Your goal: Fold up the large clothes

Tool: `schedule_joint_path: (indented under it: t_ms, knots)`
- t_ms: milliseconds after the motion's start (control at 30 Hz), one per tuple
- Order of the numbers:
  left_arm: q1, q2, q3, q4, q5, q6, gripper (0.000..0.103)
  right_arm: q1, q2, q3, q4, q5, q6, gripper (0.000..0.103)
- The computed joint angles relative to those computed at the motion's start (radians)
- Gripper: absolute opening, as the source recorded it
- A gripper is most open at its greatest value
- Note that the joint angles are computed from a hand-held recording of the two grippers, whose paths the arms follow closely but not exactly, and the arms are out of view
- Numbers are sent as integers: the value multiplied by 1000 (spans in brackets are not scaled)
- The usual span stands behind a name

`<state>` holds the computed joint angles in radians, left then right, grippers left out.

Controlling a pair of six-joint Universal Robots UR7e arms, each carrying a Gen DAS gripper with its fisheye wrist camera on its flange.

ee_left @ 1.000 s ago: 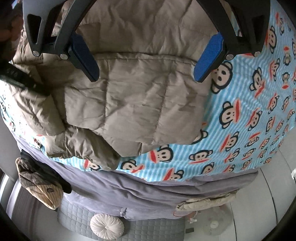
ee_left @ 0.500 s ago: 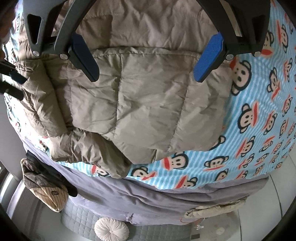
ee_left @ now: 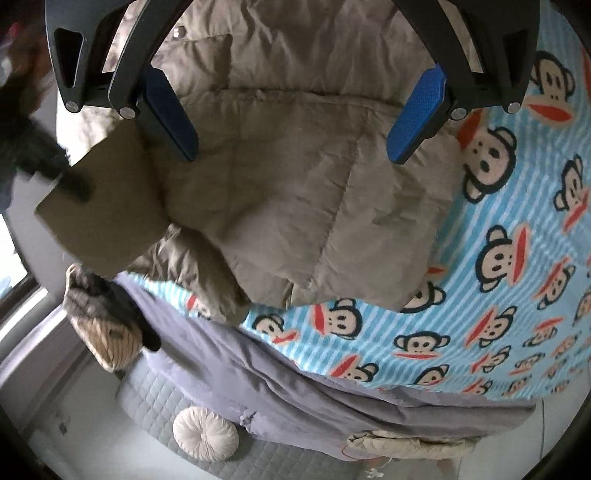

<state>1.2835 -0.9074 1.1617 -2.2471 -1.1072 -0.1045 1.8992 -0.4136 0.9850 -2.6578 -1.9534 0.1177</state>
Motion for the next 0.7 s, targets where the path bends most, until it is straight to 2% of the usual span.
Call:
schedule_joint_path:
  t_ms: [67,100,133,167,200,300,367,567,633,700]
  knots:
    - [12,-2,-21,13,-54,-14,102,20,43,-65,103,-16,-29,21]
    - [17,0,-32,21,-78,-20,102,28,56,-83,153,-31,-32,27]
    - [23,5,-50,35,-111,-26,102,32,69,-105,198,-36,-27,44]
    - [28,7,-60,48,-139,-28,102,31,65,-92,218,-25,-14,54]
    - [30,10,-67,56,-156,-29,102,28,48,-58,211,-10,-1,68]
    - [42,29,-97,97,-247,-18,102,13,-25,72,174,-8,39,69]
    - [49,49,-117,135,-305,-13,102,-5,-88,166,156,-14,105,69]
    - [51,128,-182,213,-326,-49,102,-101,-315,493,-2,-12,369,69]
    - [43,154,-201,224,-302,-44,102,-133,-364,568,-96,11,403,69]
    - [35,170,-211,228,-280,-38,102,-153,-392,606,-157,-1,425,69]
